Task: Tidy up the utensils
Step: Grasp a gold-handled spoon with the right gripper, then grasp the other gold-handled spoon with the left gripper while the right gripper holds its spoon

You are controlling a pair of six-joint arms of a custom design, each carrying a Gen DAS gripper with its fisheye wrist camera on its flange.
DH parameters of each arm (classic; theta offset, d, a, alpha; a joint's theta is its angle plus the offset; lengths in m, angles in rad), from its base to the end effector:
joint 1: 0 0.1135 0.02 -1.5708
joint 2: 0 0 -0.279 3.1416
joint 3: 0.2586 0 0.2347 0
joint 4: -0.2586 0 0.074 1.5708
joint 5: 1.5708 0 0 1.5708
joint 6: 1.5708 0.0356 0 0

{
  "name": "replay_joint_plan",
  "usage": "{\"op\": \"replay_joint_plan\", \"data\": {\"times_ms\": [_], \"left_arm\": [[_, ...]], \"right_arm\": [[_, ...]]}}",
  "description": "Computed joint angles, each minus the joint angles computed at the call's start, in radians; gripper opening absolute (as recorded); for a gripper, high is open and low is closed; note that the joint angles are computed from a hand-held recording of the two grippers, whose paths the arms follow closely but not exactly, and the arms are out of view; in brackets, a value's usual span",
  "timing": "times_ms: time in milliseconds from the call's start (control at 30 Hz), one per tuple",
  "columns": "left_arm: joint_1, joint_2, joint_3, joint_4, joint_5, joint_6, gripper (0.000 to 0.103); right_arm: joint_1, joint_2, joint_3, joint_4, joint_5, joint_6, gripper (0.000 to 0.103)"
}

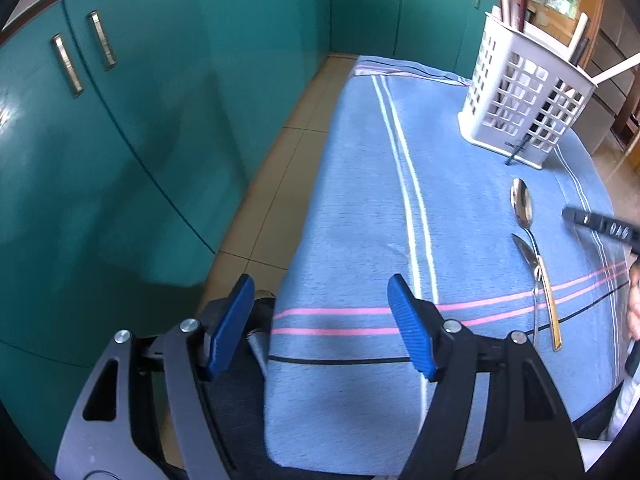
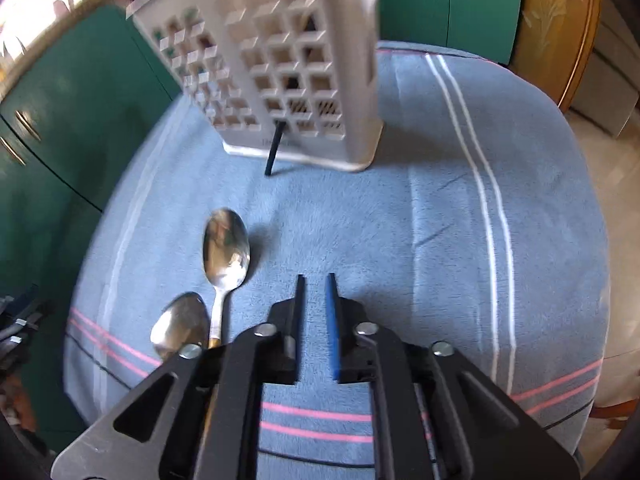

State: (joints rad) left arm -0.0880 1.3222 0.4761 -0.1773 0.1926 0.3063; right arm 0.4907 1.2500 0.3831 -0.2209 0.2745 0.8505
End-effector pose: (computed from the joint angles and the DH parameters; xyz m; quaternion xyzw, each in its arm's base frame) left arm 0.2020 -0.0247 0.1608 0.2132 0.9347 -0.0627 0.2775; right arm 0.1588 0.0739 0.1483 0.2043 0.9405 0.0431 0.2682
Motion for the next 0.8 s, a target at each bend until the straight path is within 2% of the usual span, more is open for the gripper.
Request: {"op": "replay_joint_plan", "data": {"times_ms": [33, 133, 200, 300, 433, 467, 500, 533, 567, 667, 733, 800], "left_arm": [[-0.021, 0.001, -0.002, 0.004, -0.01, -0.009, 0.069], [-0.06, -0.004, -0.004, 0.003, -0.023, -0.025, 0.07], [-0.074, -0.005, -0.005, 0.002, -0.033, -0.03, 0.07], [-0.072, -0.01, -0.004, -0.008, -0.042, -0.024, 0.071], [-0.058, -0.007, 0.002, -0.014, -0.049, -0.017, 0.071], [-0.058, -0.001, 0.004, -0.011, -0.05, -0.019, 0.071], [-0.059, 0.003, 0.006, -0.011, -0.05, -0.02, 0.071], [-0.06, 0.008, 0.007, -0.01, -0.05, -0.021, 0.071], [-0.068, 0.013, 0.007, -0.008, -0.053, -0.025, 0.071], [-0.096, 0.022, 0.01, -0.009, -0.055, -0.037, 0.071], [-0.124, 0.03, 0.012, -0.006, -0.054, -0.05, 0.071], [-0.151, 0.038, 0.024, -0.02, -0.029, -0.059, 0.071]], "right_arm": [[-0.025, -0.049, -0.014, -0.008, -0.01, -0.025, 0.037], [-0.113, -0.089, -0.026, 0.039, -0.097, -0.135, 0.051], [-0.15, -0.018, -0.013, 0.124, -0.165, -0.2, 0.056], [-0.182, 0.116, 0.013, 0.226, -0.226, -0.264, 0.056], [-0.255, 0.22, 0.0, 0.362, -0.371, -0.323, 0.055], [-0.259, 0.219, -0.01, 0.383, -0.378, -0.333, 0.051], [-0.28, 0.225, -0.017, 0.401, -0.427, -0.354, 0.03], [-0.269, 0.245, -0.019, 0.421, -0.456, -0.34, 0.017], [-0.286, 0.259, -0.023, 0.434, -0.483, -0.347, 0.011], [-0.303, 0.26, -0.056, 0.492, -0.525, -0.339, 0.005], [-0.347, 0.21, -0.094, 0.478, -0.542, -0.361, 0.003], [-0.348, 0.139, -0.124, 0.435, -0.509, -0.358, 0.003]]}}
